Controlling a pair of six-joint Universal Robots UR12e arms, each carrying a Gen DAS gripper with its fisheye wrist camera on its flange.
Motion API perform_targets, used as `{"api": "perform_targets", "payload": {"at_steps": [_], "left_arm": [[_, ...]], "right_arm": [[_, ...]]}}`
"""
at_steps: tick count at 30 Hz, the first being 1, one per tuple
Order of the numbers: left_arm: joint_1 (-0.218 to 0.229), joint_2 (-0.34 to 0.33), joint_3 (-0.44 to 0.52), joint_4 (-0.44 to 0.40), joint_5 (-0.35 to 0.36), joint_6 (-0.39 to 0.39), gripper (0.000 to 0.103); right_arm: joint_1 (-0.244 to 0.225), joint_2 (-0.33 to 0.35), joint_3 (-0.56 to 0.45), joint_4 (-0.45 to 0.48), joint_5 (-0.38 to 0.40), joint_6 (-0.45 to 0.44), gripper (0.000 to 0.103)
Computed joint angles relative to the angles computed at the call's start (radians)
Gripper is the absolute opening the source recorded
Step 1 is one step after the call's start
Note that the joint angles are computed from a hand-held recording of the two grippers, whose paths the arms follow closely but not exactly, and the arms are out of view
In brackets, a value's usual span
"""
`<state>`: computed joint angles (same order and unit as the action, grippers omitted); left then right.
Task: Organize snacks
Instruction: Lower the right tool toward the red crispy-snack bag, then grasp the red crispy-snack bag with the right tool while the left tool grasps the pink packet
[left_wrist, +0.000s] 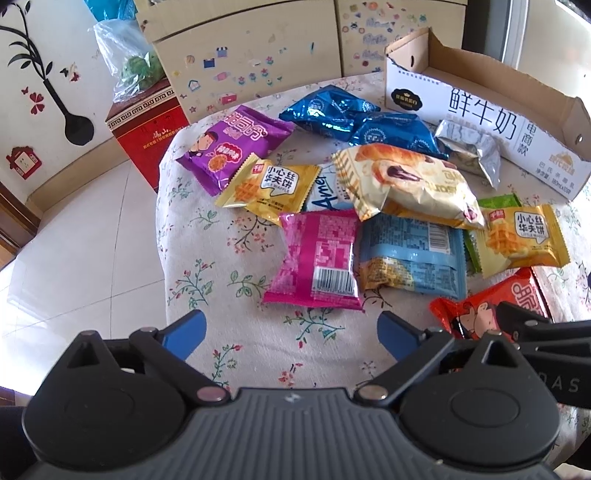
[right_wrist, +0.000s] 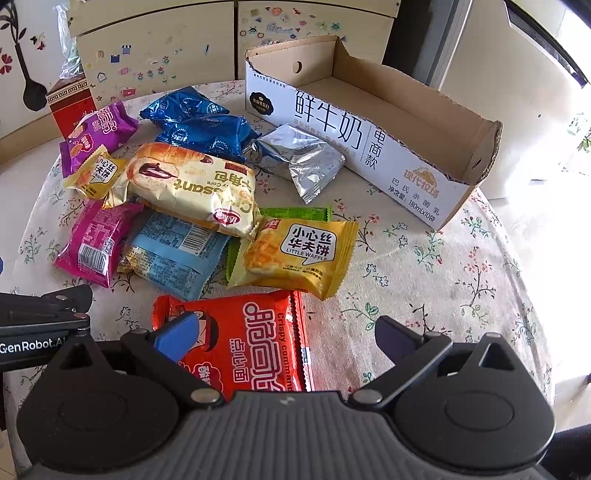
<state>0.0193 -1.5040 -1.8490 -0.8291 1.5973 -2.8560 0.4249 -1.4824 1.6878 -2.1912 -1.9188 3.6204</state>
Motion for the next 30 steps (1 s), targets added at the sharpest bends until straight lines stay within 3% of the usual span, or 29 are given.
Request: {"api": "perform_targets", "payload": {"at_steps": [6, 10, 21, 25, 30], "left_arm": [[0.004, 0.001, -0.001, 0.002, -0.014, 0.0, 0.098], [0.025, 0.001, 0.015, -0.023, -0.077, 0.002, 0.1], [0.095, -0.042, 0.098, -0.017, -0.146, -0.038, 0.1], [0.098, -0.05, 0.096, -0.05, -0.174, -0.062, 0.1], [0.068, -0.065, 0.092, -0.07, -0.141, -0.032, 0.1]], "right_arm": [[0.001, -0.002, 0.005, -0.011, -0.003, -0.007, 0.103], [-0.012, -0.019, 0.022, -0.05, 0.027, -0.019, 0.103], [-0.091, -0.12, 0.144, -0.243, 0.231, -0.039, 0.103], [-0.104, -0.128, 0.162, -0.244, 0.309, -0.042, 0.101], [-0.092, -0.112, 0.149, -0.196, 0.331, -0.082, 0.095]]}}
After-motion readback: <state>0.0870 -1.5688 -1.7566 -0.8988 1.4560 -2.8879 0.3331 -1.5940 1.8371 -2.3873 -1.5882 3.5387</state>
